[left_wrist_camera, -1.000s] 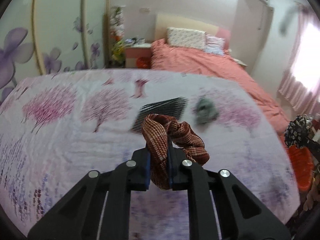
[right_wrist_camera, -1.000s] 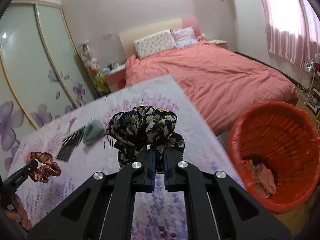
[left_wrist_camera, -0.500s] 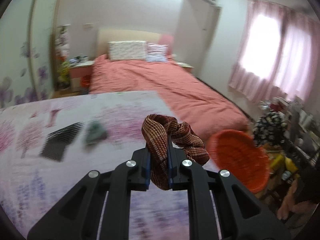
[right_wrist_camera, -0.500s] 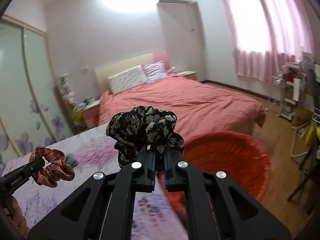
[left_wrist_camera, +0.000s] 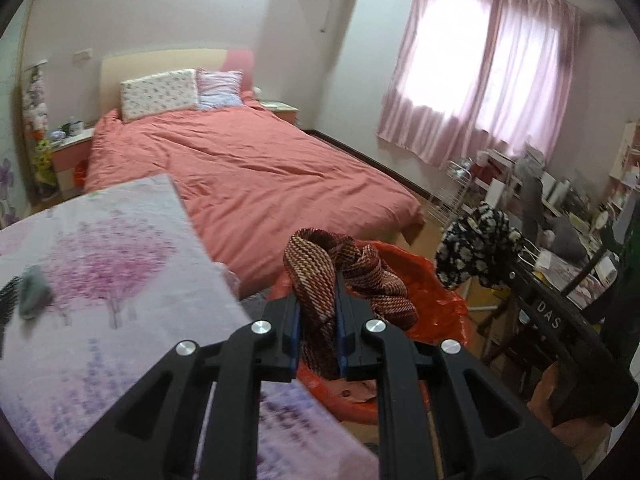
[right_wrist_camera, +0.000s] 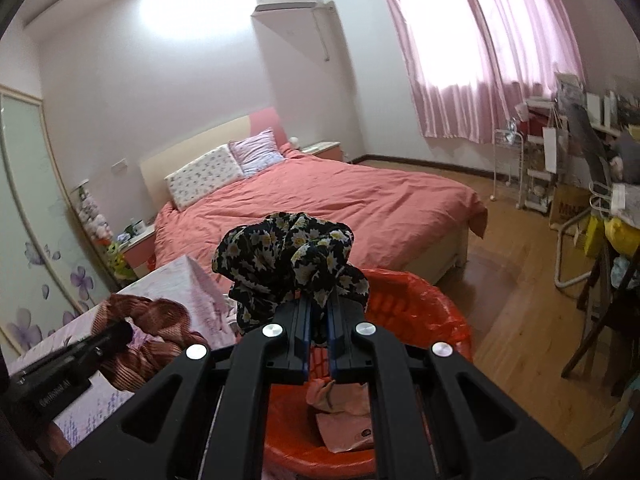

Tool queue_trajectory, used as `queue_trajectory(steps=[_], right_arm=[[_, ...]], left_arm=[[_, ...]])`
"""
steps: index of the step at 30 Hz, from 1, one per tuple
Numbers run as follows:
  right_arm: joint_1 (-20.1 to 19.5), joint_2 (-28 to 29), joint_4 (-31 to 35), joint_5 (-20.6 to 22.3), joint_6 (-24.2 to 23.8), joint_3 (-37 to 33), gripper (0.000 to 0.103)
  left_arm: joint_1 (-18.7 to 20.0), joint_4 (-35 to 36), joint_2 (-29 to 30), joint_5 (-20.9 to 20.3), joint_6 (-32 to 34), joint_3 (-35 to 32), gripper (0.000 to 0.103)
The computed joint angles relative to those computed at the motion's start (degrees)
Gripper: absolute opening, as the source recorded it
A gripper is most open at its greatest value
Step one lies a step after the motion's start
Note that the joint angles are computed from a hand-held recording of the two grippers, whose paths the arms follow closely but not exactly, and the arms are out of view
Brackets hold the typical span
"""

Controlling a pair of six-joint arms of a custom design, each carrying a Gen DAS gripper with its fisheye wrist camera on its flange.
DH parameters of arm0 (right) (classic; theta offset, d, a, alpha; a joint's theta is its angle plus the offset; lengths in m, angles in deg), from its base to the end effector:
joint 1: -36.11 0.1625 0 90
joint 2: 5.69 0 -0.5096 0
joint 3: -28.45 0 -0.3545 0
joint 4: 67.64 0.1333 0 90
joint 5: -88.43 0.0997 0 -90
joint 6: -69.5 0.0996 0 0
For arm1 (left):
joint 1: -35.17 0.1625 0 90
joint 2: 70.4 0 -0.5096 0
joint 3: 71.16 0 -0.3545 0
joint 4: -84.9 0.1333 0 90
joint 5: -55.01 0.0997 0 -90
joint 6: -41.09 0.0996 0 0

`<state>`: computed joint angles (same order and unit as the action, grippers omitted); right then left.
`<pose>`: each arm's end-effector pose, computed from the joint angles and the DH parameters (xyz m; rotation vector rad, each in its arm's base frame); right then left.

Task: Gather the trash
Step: 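Carry both scrunchies to the orange basket and release them, then return to the bed and grasp the black checkered mesh pad with the left tool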

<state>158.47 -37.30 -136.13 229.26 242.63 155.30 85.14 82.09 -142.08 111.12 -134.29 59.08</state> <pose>0.2684 -0.3188 -0.0408 0.1257 -2.1760 1.4757 -0.0543 -0.3582 0.2194 0.7571 2.4822 -0.9978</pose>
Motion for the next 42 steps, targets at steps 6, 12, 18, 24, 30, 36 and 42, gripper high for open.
queue_trajectory(steps=[6, 12, 18, 24, 30, 36, 42], right_arm=[[-4.1, 0.2, 4.8, -3.5, 6.5, 0.1, 0.037], [-2.9, 1.7, 6.6, -1.0, 6.7, -0.7, 0.046], [-0.6, 2.8, 6.0, 1.7, 2.4, -2.3, 0.063], [1.9, 5.3, 8.3, 3.4, -0.6, -5.8, 0.074], [3.9, 7.8, 15.8, 2.6, 0.5, -10.7, 0.078], [5.9, 10.9, 24.3, 0.6, 1.9, -17.2, 0.078], [7.2, 14.1, 31.4, -1.4, 3.2, -23.1, 0.078]], left_arm=[[3.1, -0.8, 6.6, 1.1, 1.0, -2.2, 0.041], [6.0, -1.7, 6.3, -1.9, 3.9, -1.6, 0.048], [8.1, -5.1, 1.0, -8.8, 9.1, 1.3, 0.069], [13.7, -4.1, -5.2, -12.1, 14.4, 1.1, 0.073], [23.1, -3.6, -11.5, -13.8, 21.9, -2.4, 0.074], [34.4, -3.6, -16.1, -11.9, 26.2, -9.7, 0.074], [43.4, 0.3, -14.8, -6.6, 24.9, -19.0, 0.074]])
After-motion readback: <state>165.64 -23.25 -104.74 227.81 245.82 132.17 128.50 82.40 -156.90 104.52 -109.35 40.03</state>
